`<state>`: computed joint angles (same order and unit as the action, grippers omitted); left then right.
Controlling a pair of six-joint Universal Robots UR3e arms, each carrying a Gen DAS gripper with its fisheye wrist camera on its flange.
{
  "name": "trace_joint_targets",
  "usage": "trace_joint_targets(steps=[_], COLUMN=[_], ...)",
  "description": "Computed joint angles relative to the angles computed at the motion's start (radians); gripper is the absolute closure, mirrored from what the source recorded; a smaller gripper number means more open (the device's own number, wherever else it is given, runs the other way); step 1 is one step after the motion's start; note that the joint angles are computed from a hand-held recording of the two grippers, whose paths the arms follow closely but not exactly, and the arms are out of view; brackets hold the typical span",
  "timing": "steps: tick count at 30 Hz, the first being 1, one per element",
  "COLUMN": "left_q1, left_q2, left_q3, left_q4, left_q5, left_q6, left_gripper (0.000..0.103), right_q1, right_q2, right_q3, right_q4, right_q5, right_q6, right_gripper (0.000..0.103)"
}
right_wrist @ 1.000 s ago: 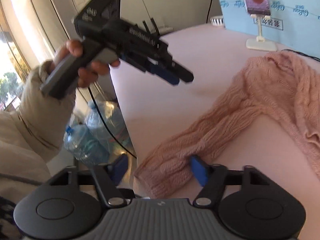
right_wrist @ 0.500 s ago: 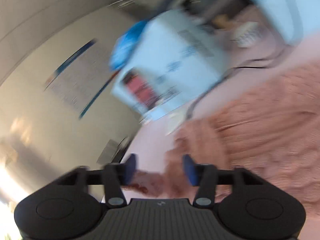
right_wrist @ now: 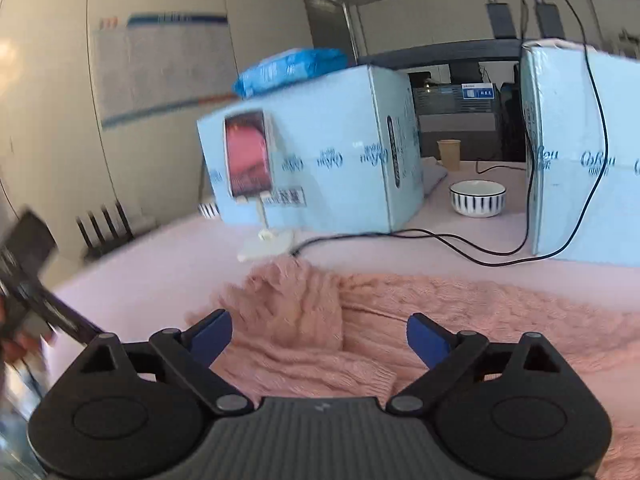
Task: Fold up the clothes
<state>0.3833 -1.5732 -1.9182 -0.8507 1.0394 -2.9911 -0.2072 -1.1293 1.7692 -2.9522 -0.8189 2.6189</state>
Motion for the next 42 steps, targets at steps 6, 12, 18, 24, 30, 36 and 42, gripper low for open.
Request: trace_joint_targets(steps=[6,12,18,24,30,36,42], left_q1=[0.008,0.045,0.046,0.043,0.043,0.063,0.068], left_q2=[-0.008,0.006,-0.002,-0.01,-0.011,-0.021,-0.02], left_q3=[0.0,-0.017,-0.023,-0.018,-0.043,-0.023,-0.03], left_q4=[-0.005,-0.02,0.006,0.005,0.056,0.013,0.011], left_q5=[-0.009,-0.023,-0.024,-0.033,-0.041,-0.067,-0.077], left_q6=[0.006,0.024,0.026,0.046,0.021,0.051,0.078], left_gripper=[0.041,0.041,0.039,0.032,0.032,0.032,0.031], right_q1=[-0.015,-0.09,-0.048,-0.021,0.026,0.002,-0.008], right_q2=[0.103,0.124,0.157,0.164,0.167,0.146,0.178], right_q3=[-0.151,-0.149,-0.314,-0.323,-0.252,-0.184,-0.35], right_q4=[0.209,-0.035,0.308,0.452,0.214,-0.021,0.322], right_q5=[0.076,0.25,0.129,0.072,-0.026,0.016,0.043], right_q6=[0.119,0.306,0.259,0.184,0.231,0.31,0.228], right_gripper=[0.093,0.094,0.036,0.039,0.101,0.103,0.052])
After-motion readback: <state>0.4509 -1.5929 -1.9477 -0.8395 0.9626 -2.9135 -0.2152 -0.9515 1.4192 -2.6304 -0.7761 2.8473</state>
